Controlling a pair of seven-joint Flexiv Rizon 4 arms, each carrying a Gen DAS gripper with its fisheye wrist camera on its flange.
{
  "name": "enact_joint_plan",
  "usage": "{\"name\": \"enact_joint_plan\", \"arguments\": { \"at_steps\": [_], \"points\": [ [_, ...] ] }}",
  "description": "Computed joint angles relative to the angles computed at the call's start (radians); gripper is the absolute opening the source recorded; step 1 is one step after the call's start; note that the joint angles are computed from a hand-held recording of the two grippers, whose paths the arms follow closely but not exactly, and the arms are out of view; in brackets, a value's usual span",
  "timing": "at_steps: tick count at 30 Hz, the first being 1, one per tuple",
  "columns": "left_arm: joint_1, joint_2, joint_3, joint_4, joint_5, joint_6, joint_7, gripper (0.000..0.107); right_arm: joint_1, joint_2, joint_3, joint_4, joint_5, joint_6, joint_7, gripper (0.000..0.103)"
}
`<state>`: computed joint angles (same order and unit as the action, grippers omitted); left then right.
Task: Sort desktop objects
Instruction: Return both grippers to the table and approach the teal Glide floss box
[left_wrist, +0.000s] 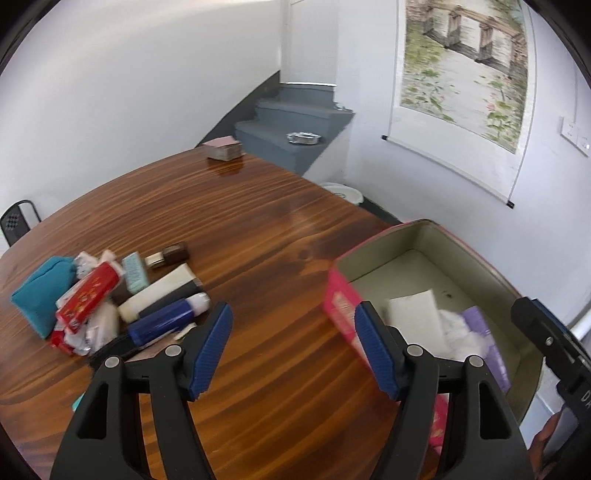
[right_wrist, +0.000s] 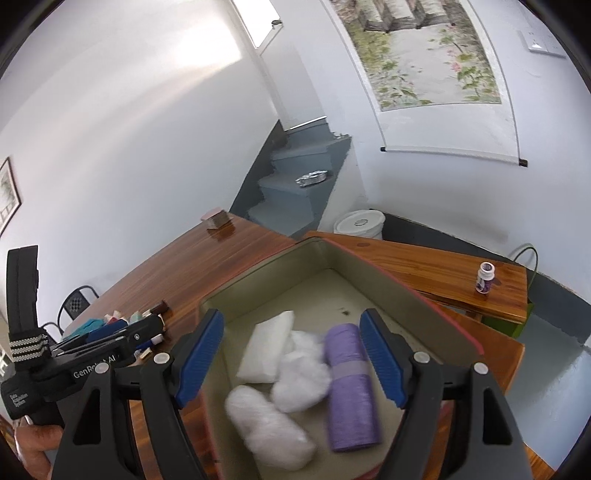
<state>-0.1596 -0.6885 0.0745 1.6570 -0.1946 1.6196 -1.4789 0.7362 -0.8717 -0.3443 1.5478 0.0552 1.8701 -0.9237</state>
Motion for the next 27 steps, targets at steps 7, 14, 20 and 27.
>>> {"name": "enact_joint_plan", "arguments": {
  "at_steps": [7, 14, 20, 27],
  "points": [
    [0.06, 0.046, 0.003, 0.095, -0.01, 0.043, -0.008, 0.072, 0.021, -0.004, 0.018, -0.029, -0.041, -0.017, -0.023, 0.08],
    [0.072, 0.076, 0.085, 0.188, -0.032, 0.071, -0.035, 0.072, 0.003, -0.015, 0.086, -0.072, -0.115, -0.047, -0.047, 0.081],
    [0.098, 0.08, 0.131, 0.24, -0.052, 0.062, -0.059, 0.072, -0.028, -0.027, 0.16, -0.104, -0.192, -0.084, -0.064, 0.081],
    [0.255, 0.088, -0.009, 0.276, -0.044, 0.082, -0.016, 0.072, -0.054, -0.042, 0.228, -0.138, -0.269, -0.128, -0.076, 0.081]
  ]
}}
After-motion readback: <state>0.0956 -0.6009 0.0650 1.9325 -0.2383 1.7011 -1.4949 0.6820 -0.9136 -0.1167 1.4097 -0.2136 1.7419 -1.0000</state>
